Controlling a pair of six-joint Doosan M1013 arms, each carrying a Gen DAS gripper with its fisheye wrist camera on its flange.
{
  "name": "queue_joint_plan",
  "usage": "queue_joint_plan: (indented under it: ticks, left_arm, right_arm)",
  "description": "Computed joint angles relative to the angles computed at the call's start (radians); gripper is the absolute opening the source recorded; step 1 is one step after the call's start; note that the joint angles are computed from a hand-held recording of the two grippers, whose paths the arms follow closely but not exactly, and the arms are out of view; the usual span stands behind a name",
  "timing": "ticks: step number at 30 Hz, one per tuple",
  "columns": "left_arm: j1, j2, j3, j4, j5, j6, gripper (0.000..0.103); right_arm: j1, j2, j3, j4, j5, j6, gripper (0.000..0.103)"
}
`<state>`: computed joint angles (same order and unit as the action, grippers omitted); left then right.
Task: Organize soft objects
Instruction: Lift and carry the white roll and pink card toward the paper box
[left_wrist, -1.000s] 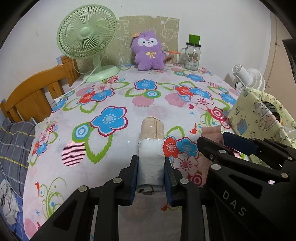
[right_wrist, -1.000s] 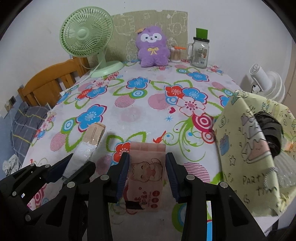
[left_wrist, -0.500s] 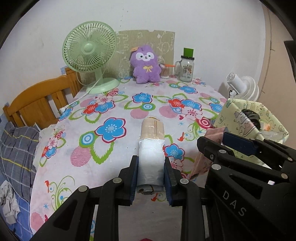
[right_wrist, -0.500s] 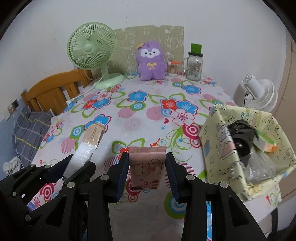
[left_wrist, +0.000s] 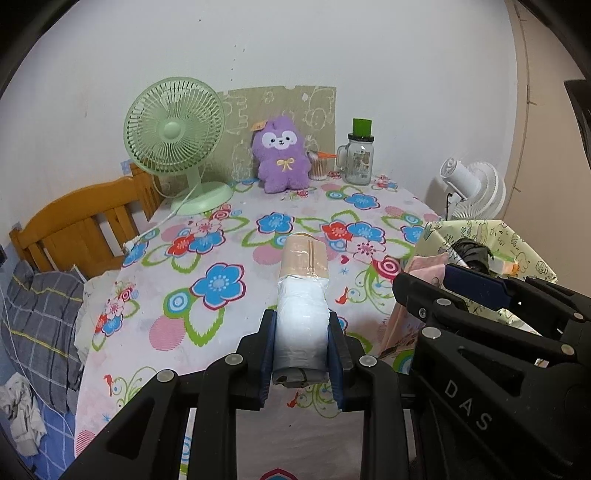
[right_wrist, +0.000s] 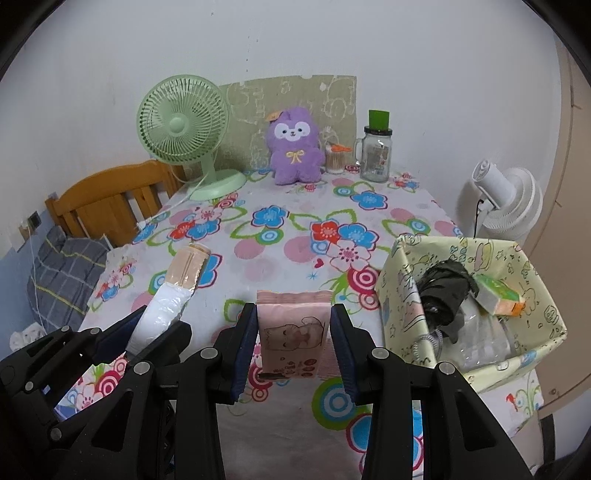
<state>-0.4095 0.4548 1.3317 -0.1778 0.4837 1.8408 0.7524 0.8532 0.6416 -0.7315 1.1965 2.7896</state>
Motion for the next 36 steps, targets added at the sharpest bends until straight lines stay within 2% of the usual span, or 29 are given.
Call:
queue_joint_plan:
  ticks: [10,19,31,36]
  left_arm:
    - [-0.015,-0.002,-0.018,0.046,-0.005,-0.05,0.025]
    - [-0.036,-0.001,-0.029,0.019,-0.015,-0.027,0.025]
    - [-0.077,0.006,-0.054,0.038,-0.023,-0.032,0.025]
    - [-0.095,0.011,-0.064,0.057,-0.026,-0.041,0.025]
  right_arm:
    - [-0.009,-0.033,0.042,-0.015,-0.041,0.003,0.043]
    - [-0.017,-0.074,0.102,-0.046,-0.045,0.025,0.043]
    - [-0.031,-0.149,0.224,-0.096,-0.072,0.095,0.043]
    - [-0.039,-0.18,0.277,-0.098,-0.115,0.126,0.043]
